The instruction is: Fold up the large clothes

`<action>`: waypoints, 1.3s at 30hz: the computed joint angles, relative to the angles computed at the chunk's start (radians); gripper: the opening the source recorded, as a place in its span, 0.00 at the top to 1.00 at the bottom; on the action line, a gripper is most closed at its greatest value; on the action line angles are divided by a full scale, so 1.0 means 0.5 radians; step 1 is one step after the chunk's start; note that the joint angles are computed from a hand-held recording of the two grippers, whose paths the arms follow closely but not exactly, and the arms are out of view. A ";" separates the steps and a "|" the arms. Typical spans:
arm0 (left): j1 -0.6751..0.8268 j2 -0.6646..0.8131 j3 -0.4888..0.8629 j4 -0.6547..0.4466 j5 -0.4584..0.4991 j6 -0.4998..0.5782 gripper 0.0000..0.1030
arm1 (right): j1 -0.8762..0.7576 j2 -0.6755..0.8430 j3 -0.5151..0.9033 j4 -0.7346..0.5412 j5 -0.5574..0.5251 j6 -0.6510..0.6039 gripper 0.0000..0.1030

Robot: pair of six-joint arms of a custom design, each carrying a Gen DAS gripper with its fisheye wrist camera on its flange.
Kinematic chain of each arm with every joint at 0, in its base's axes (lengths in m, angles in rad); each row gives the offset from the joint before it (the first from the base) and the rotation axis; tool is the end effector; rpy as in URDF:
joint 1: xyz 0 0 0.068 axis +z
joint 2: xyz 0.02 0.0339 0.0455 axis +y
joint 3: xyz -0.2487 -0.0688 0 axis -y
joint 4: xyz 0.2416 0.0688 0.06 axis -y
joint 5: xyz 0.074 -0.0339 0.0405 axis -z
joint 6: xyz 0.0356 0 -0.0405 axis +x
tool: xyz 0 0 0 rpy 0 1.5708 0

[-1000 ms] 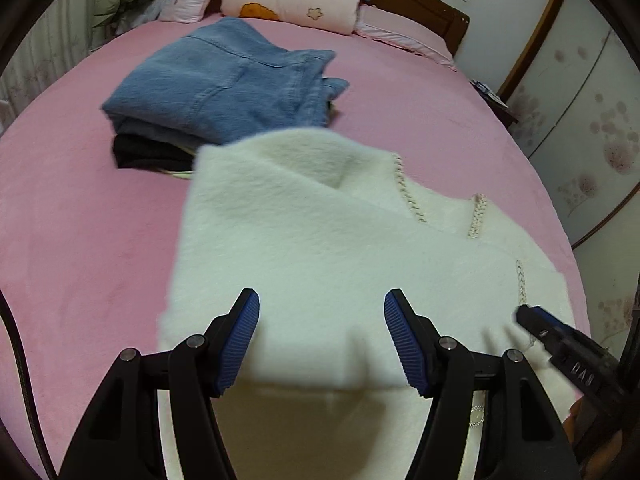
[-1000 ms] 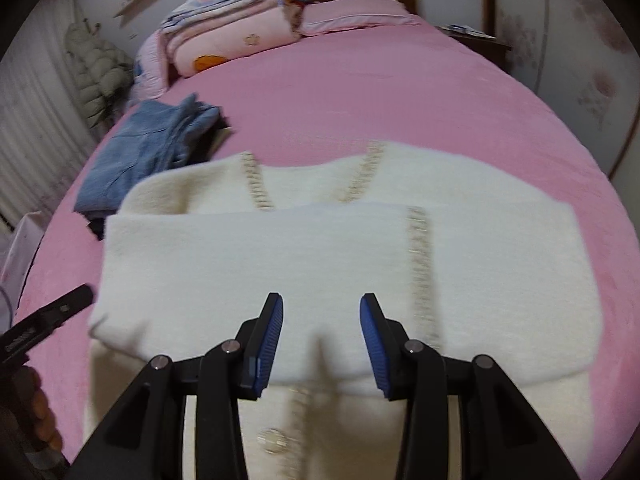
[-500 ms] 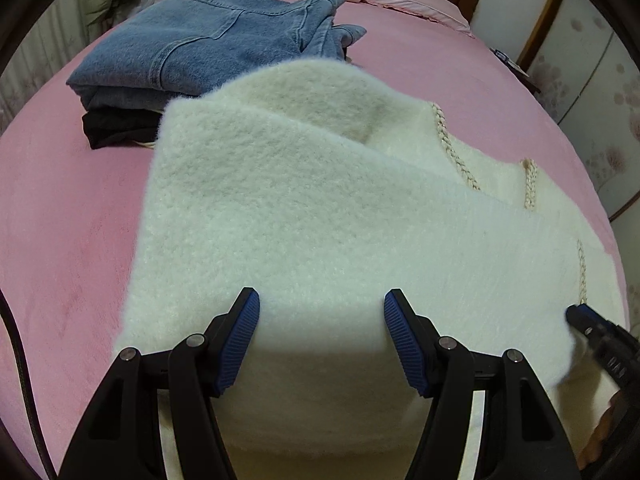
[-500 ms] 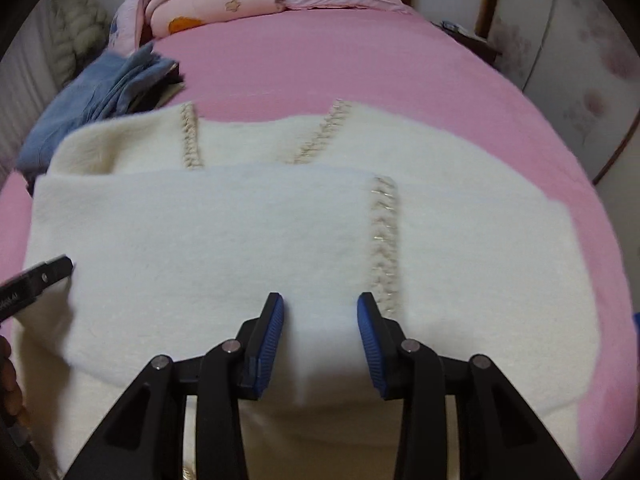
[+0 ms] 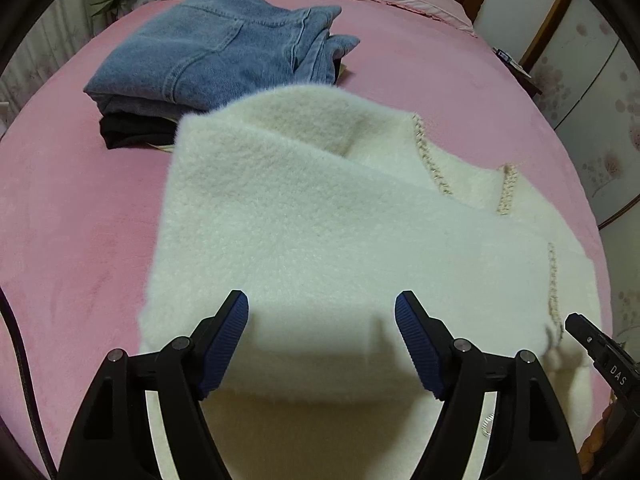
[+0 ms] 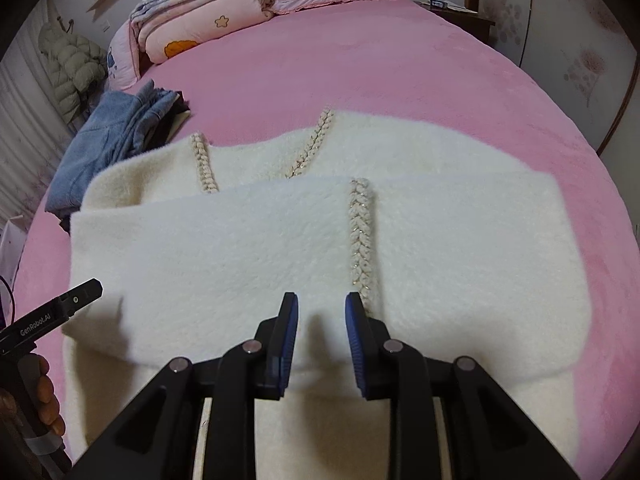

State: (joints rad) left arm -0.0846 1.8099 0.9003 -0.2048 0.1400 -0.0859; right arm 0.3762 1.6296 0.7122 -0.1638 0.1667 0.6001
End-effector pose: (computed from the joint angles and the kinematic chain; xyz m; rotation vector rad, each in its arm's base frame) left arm 0.3212 -0.0322 0.1032 0.0420 2.6888 -0.2410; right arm 0.2630 0.0975 0.1101 0.3485 2.6081 0.1141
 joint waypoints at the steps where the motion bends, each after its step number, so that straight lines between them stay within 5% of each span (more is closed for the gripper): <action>1: -0.004 -0.085 -0.025 -0.046 0.002 -0.002 0.26 | -0.001 -0.073 -0.012 -0.050 -0.004 0.006 0.76; 8: -0.031 -0.607 -0.079 -0.409 0.052 -0.038 0.20 | 0.001 -0.645 -0.011 -0.508 0.004 0.009 0.75; 14: -0.055 -1.022 -0.025 -0.775 0.095 0.025 0.20 | 0.099 -1.181 0.077 -0.961 0.121 0.099 0.53; 23: -0.164 -1.595 0.175 -1.444 0.136 0.069 0.20 | 0.303 -1.660 0.315 -1.583 0.237 0.259 0.49; 30: -0.445 -1.878 0.341 -1.828 -0.075 -0.080 0.20 | 0.476 -1.891 0.470 -1.923 0.282 0.258 0.48; 39: -1.111 -2.183 0.254 -2.189 -0.614 -0.595 0.20 | 0.800 -2.111 0.492 -2.321 0.410 0.342 0.43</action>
